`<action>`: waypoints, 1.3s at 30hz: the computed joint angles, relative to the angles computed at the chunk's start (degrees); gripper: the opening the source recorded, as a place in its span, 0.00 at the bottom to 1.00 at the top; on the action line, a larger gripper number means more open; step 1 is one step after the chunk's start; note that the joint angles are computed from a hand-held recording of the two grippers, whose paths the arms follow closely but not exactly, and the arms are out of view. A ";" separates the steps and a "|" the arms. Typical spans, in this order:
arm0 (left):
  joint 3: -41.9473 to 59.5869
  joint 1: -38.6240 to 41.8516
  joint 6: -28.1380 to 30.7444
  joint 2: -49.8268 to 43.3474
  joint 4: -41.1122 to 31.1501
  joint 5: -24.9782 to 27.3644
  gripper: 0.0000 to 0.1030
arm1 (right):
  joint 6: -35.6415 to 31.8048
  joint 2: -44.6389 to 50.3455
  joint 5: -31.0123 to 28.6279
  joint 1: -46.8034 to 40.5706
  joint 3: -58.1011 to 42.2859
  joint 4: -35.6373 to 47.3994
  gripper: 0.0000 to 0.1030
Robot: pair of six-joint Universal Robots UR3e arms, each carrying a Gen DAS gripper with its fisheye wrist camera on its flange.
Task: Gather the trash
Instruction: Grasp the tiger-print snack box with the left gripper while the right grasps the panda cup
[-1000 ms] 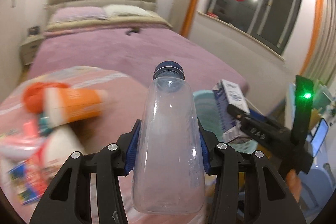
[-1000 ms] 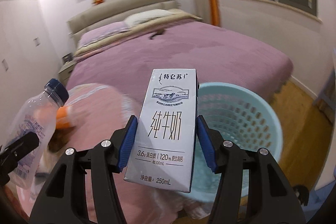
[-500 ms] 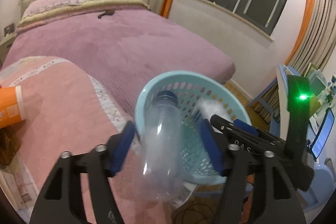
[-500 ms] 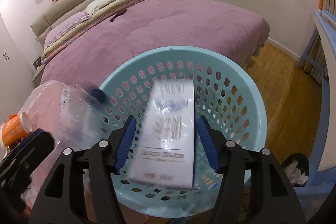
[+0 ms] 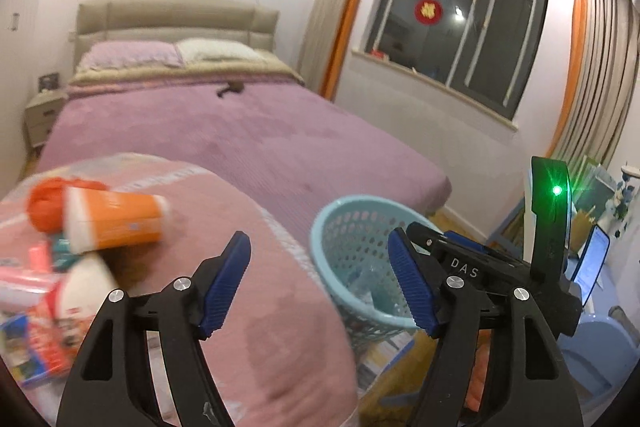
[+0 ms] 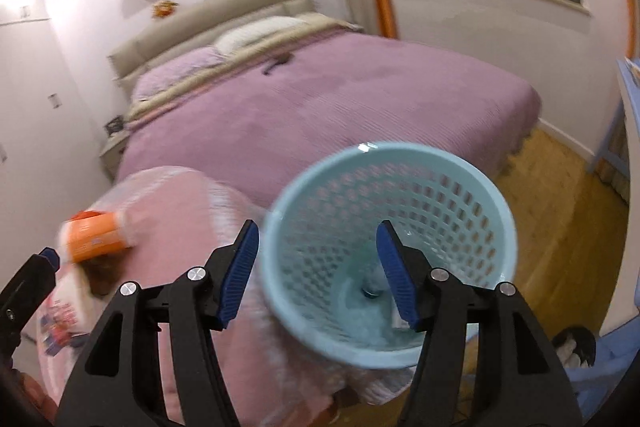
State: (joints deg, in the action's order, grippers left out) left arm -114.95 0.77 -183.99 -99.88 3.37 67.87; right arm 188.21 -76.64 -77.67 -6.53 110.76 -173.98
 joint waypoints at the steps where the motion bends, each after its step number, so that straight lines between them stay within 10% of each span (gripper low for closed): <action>1: -1.39 0.61 0.00 1.78 0.11 0.29 0.67 | 0.01 -0.85 -0.17 1.20 0.21 -0.24 0.56; 9: -21.27 16.27 2.82 27.43 -3.90 -1.66 0.67 | -0.68 -2.08 -0.05 13.30 -2.51 -1.28 0.56; 16: -29.94 44.55 15.53 53.56 -32.33 -15.98 0.68 | -1.06 5.66 -1.71 24.13 -11.09 1.34 0.56; 22: -30.38 52.63 21.34 47.28 -35.51 -17.51 0.66 | -2.18 13.17 -2.28 30.57 -19.66 4.40 0.59; 32: -28.36 49.88 20.34 24.71 -21.10 -17.15 0.55 | -1.54 23.26 -6.09 36.00 -31.98 9.59 0.64; 39: -30.48 51.30 25.70 27.11 -26.28 -20.57 0.44 | -1.57 24.16 -5.80 35.66 -30.58 7.86 0.64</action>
